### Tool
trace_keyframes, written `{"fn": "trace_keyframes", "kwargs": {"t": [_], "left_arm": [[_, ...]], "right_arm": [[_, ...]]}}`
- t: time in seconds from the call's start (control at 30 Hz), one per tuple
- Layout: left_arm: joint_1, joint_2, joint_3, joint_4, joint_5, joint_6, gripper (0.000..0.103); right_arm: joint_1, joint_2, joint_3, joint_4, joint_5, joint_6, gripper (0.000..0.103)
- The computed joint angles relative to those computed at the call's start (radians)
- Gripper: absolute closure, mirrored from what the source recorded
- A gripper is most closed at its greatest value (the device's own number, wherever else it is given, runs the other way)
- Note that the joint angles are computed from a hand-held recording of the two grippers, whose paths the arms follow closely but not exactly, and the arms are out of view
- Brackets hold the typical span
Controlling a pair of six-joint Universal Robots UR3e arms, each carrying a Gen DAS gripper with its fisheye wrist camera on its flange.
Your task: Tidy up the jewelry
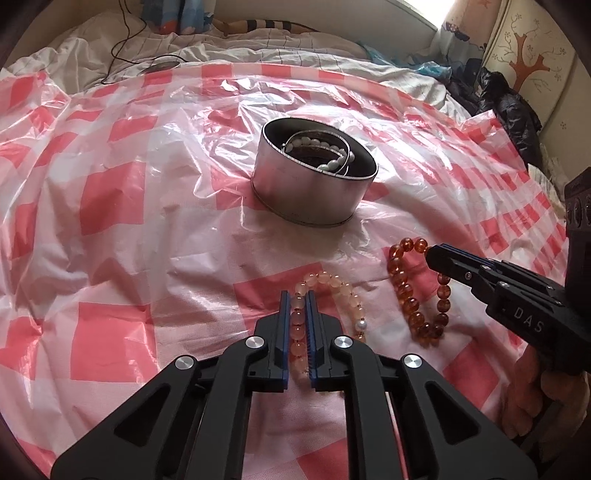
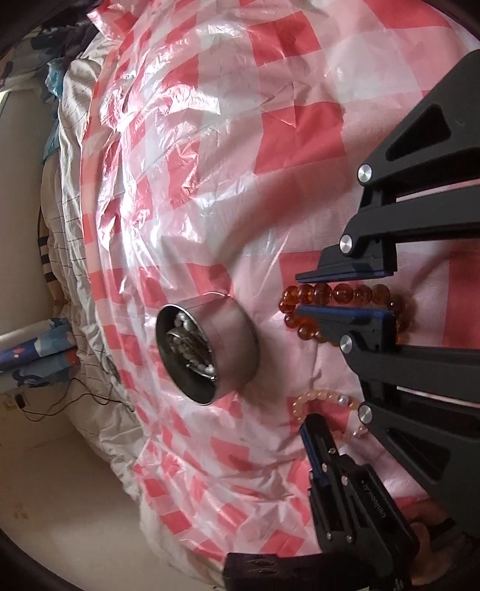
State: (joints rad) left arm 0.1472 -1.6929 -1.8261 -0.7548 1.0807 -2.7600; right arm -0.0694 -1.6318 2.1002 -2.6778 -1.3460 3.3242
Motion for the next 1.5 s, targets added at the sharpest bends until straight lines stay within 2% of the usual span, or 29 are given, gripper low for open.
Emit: {"fn": "trace_keyframes", "kwargs": {"t": [0.13,0.23,0.47,0.77,0.97,1.3,1.5], "left_arm": [[0.011,0.032,0.001,-0.006,-0.049,-0.005,0.096],[0.001,0.046,0.006,-0.012,-0.056,-0.003,0.096],[-0.07,0.071,0.003,0.045,0.024,-0.001,0.096],[-0.094,0.054,0.172,-0.037,0.003,-0.011,0.096],[-0.087,-0.013,0.32,-0.078,-0.034,-0.04,0.096],[-0.111,-0.23,0.596,-0.124,-0.081,-0.113,0.096],[-0.137,-0.343,0.675,-0.12,-0.05,-0.14,0.096]], "right_arm": [[-0.091,-0.063,0.074,-0.112,0.166,0.043,0.09],[-0.116,-0.081,0.085,-0.131,0.206,0.063,0.09],[-0.161,-0.103,0.102,-0.153,0.292,0.079,0.09],[-0.205,-0.009,0.088,-0.327,0.447,0.149,0.09],[-0.235,0.048,0.062,-0.389,0.496,0.186,0.09],[-0.297,0.089,0.069,-0.437,0.533,0.229,0.09],[-0.301,0.084,0.071,-0.434,0.535,0.229,0.09]]}}
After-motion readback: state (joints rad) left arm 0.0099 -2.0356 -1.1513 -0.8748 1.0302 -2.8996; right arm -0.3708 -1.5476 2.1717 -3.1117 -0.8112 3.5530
